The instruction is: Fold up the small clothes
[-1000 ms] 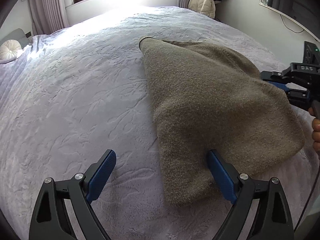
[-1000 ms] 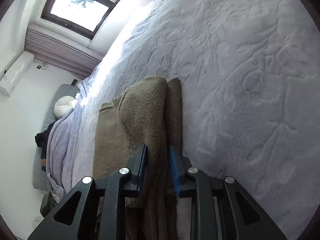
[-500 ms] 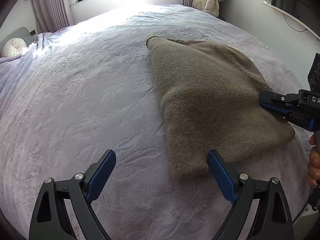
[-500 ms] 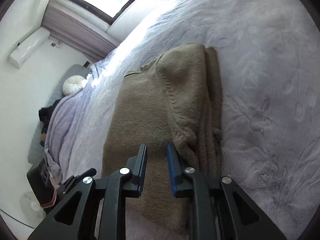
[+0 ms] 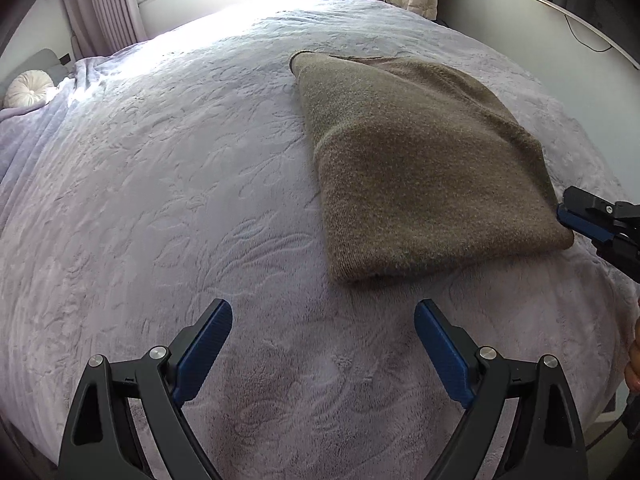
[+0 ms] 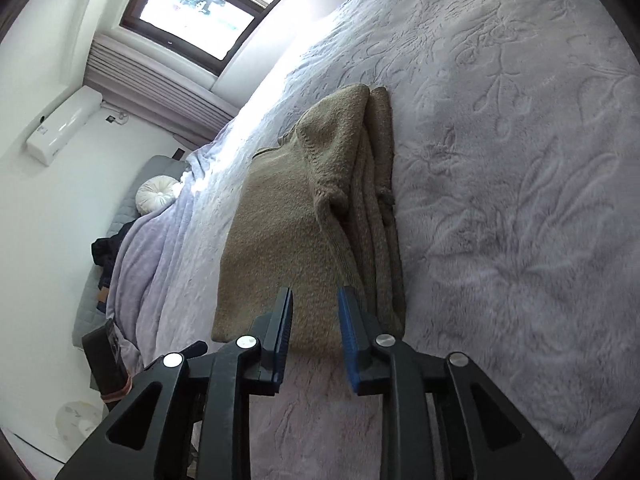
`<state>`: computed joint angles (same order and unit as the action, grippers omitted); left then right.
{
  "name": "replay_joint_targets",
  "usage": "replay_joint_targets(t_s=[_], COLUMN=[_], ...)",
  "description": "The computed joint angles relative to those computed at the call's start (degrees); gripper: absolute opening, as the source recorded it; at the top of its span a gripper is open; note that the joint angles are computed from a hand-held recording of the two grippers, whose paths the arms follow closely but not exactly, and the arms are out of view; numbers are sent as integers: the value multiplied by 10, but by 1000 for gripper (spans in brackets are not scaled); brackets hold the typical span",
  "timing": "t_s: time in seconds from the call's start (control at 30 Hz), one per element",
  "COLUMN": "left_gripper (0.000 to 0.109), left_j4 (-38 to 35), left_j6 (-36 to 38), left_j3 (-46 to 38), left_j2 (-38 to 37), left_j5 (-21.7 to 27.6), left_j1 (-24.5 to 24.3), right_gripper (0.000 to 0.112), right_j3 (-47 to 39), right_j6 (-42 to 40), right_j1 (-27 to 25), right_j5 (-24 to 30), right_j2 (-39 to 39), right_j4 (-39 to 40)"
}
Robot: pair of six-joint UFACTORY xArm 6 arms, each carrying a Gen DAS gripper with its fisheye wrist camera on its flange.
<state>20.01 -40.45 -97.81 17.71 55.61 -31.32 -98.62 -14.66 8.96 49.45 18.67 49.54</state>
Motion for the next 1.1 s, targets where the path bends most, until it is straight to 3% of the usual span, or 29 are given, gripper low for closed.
replay_joint_targets(t_s=[0.07, 0.23, 0.53, 0.7, 0.77, 1.1], left_gripper=[93, 93, 93, 93, 103, 103], left_j4=[0, 2, -8, -17, -11, -35], left_j6=[-5, -14, -10, -30, -40, -14], left_j3=[7, 23, 36, 50, 52, 34], left_j2=[-6, -20, -33, -40, -40, -20], left_j5=[0, -2, 2, -8, -7, 6], left_j1=[-1, -6, -12, -8, -5, 3], right_gripper=[45, 63, 65, 67, 68, 68], right_j3=[34, 84, 145, 140, 138, 135], right_j6=[-14, -17, -18, -14, -14, -9], right_j1=[2, 9, 9, 9, 10, 13], right_j5=[-5, -5, -11, -8, -7, -8], right_j2=[-29, -75, -114, -112, -110, -105], right_j4=[7, -14, -20, -20, -22, -19])
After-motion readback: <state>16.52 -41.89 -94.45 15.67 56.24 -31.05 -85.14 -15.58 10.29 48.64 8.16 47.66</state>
